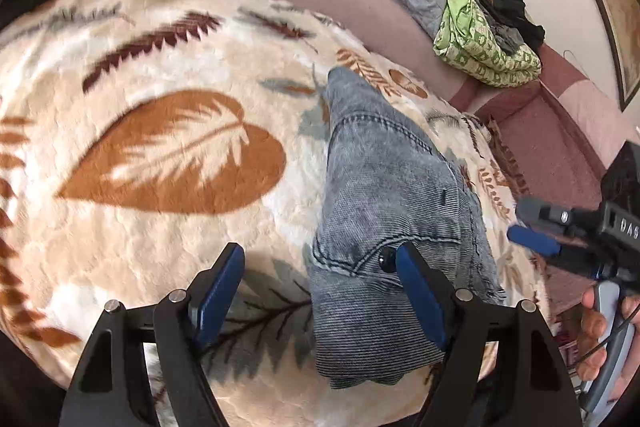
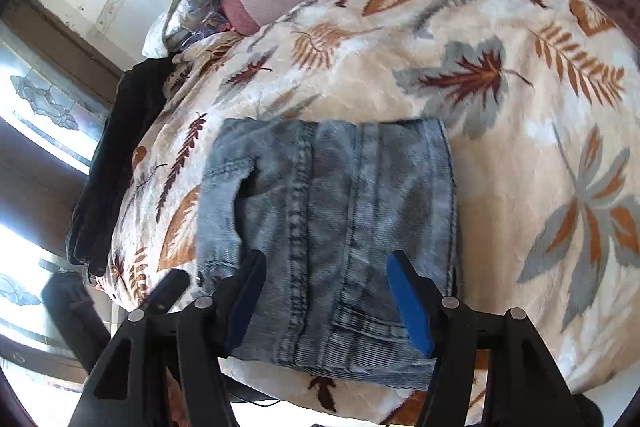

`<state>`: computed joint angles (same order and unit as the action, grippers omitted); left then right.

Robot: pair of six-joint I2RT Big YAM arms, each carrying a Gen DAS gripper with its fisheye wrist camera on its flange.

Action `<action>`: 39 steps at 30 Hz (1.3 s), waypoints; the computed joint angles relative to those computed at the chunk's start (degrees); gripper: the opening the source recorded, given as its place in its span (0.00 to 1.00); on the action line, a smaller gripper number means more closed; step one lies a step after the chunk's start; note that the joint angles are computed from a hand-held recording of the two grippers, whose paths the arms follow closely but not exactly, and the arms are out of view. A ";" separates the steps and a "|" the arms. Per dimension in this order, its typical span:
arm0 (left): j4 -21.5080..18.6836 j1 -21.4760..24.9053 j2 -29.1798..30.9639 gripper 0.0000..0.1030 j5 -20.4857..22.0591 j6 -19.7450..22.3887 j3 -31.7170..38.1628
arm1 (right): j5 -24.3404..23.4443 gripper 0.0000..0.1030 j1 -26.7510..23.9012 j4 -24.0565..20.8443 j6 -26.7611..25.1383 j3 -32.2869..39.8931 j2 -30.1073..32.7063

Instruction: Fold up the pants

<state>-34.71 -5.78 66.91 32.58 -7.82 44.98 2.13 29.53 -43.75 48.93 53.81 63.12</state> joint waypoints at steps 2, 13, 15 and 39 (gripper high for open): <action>0.13 -1.32 -0.32 0.76 -0.85 0.35 0.08 | 0.06 0.67 0.03 -2.52 -4.53 6.89 5.03; -1.21 -3.25 0.36 0.76 -0.55 2.55 0.58 | 5.65 0.78 1.06 -35.33 -23.27 54.98 47.15; -1.39 -3.00 1.17 0.76 -0.02 2.73 1.07 | 5.97 0.46 0.60 -40.35 -23.50 57.77 51.10; -1.01 -4.56 -0.04 0.75 -1.46 3.66 0.40 | -4.20 0.61 -4.99 0.78 -6.93 6.92 15.94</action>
